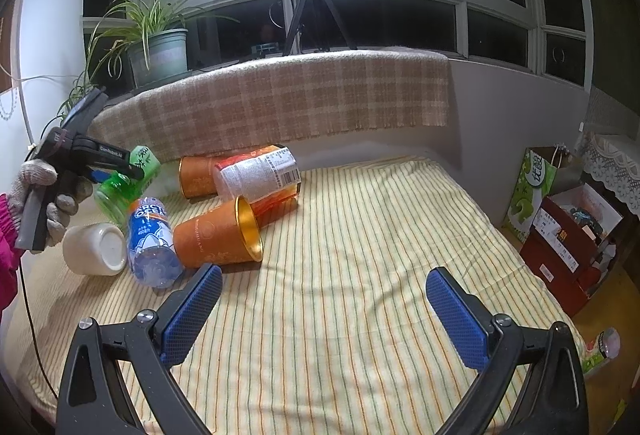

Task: Flip cup upright
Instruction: 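Lift the green tea bottle with the left tool and turn it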

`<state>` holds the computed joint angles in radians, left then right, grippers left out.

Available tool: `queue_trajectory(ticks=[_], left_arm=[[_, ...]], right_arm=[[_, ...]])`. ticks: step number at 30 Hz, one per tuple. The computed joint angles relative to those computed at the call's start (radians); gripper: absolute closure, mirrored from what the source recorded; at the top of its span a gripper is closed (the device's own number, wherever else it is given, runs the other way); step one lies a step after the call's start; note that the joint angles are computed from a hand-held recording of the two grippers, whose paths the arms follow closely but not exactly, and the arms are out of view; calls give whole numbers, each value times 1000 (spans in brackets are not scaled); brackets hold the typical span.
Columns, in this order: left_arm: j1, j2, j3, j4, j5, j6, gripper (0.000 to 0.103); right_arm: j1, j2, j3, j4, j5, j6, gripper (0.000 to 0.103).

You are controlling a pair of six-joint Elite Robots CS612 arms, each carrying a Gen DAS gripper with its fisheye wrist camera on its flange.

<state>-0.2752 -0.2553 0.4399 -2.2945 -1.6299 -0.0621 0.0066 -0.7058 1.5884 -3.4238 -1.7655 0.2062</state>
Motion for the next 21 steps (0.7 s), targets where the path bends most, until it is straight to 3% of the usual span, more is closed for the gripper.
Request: queue_trajectory(ticks=[15, 21], left_arm=[[5, -277, 489, -369, -89, 38, 38], [2, -359, 658, -468, -137, 46, 38]], right_arm=[[8, -13, 16, -31, 22, -6, 0], [9, -16, 25, -46, 38, -15, 0]])
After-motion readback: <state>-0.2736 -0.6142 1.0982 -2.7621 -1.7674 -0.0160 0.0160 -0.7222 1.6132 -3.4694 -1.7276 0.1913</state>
